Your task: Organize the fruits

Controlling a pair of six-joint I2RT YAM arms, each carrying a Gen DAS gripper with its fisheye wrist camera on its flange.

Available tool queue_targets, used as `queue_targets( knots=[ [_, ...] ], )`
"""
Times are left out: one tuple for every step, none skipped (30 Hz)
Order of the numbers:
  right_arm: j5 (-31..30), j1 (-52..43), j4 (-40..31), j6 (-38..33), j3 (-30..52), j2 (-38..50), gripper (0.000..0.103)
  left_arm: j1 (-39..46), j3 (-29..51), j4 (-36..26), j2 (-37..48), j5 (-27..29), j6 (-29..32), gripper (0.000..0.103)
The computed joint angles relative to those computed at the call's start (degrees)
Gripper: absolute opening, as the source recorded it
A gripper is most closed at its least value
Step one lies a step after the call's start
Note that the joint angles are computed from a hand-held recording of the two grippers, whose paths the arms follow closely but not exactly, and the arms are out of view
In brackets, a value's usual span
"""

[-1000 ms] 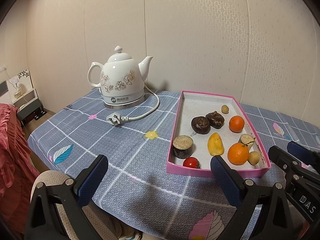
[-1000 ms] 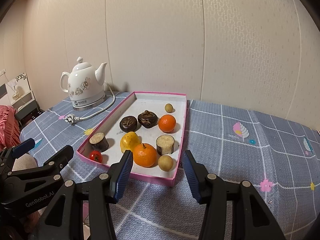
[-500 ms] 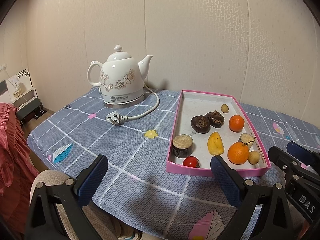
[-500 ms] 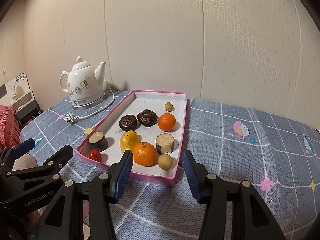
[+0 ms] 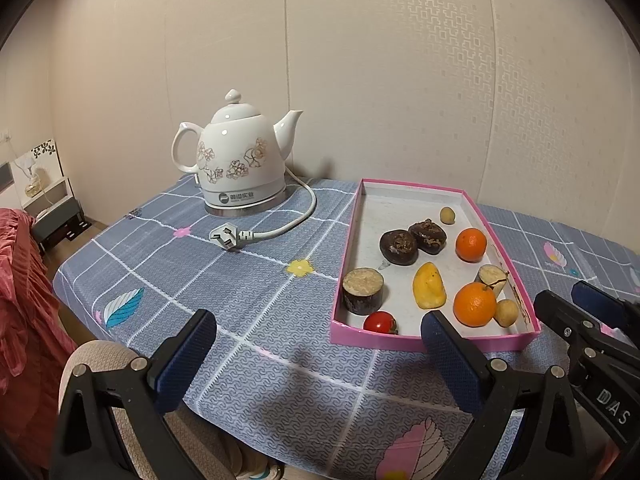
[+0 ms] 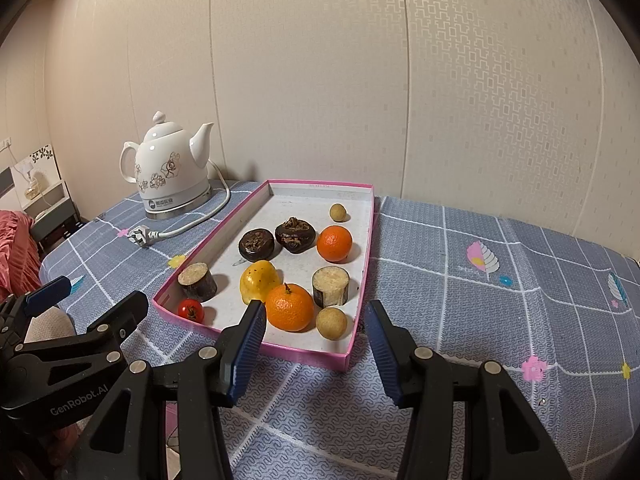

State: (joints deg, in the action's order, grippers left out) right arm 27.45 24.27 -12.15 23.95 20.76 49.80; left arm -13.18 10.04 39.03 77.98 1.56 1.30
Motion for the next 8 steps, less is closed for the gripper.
queue_targets(
  knots=[
    [0.0,0.0,-0.1,0.0,0.0,0.0,0.052,0.1,0.0,-0.1,0.1,0.2,0.1,0.103],
    [0.0,0.0,0.0,-0.1,0.0,0.0,0.052,0.2,0.1,-0.1,0.2,0.5,0.1,0.103],
    [0.0,-0.1,0.0,-0.1,0.0,0.0,0.052,0.3,0.1,-0.1,0.3,0.5,0.2,0.103],
    [-0.1,-0.1,0.1,-0.1,0.0,0.1,0.052,0.3,0.2,0.0,0.4,0.4,0.3,0.103],
    [-0.2,-0.2,0.1,-0.1,0.1,0.2,0.052,0.3,0.2,0.0,0.5,0.3,0.3,0.103],
    [-0.2,-0.2,0.1,-0.2,0.0,0.1,0.052,0.2,0.2,-0.1,0.6,0.2,0.3,0.103],
    [-0.3,-0.3,0.2,-0.2,0.0,0.1,0.052,0.1,0.3,-0.1,0.7,0.1,0.3,0.103],
    [-0.3,-0.3,0.1,-0.1,0.0,0.1,0.052,0.3,0.5,-0.2,1.0,0.3,0.4,0.103]
  ],
)
